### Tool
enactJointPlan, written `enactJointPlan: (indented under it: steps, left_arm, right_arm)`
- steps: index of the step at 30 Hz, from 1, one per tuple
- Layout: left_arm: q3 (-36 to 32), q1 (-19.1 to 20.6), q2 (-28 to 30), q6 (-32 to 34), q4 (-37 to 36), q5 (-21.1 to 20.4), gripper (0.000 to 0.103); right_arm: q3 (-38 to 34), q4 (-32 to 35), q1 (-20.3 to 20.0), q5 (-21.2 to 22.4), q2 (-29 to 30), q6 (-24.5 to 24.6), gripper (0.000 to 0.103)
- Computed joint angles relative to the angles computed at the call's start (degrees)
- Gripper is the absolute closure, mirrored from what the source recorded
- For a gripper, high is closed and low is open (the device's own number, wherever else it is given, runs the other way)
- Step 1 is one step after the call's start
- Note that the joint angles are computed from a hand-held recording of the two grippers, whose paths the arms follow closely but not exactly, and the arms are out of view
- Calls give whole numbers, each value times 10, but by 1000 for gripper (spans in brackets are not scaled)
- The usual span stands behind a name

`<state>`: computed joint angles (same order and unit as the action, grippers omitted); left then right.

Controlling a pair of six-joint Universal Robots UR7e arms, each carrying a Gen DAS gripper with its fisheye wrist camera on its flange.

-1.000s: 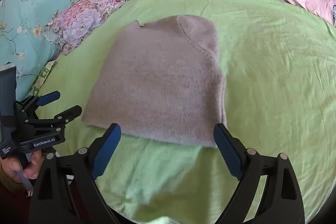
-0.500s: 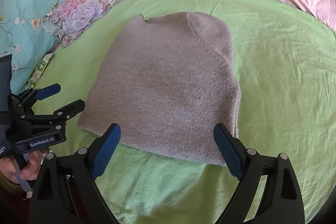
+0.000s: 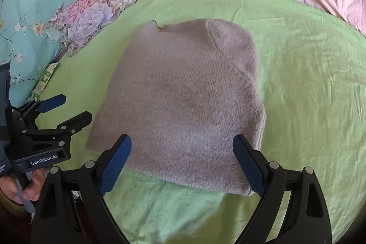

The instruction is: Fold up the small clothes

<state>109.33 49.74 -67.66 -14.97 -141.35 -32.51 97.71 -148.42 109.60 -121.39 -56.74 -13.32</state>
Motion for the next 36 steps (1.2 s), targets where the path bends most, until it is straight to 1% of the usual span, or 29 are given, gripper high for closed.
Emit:
enactJointPlan:
  steps: [5, 13, 36]
  left_arm:
    - [6, -3, 0, 3, -11, -4, 17]
    - [9, 2, -1, 5, -17, -23, 17]
    - [9, 1, -3, 4, -15, -30, 16]
  right_arm:
    - [0, -2, -1, 6, 1, 5, 13]
    - [3, -1, -1, 6, 3, 7, 13]
    - [7, -2, 0, 4, 2, 12, 12]
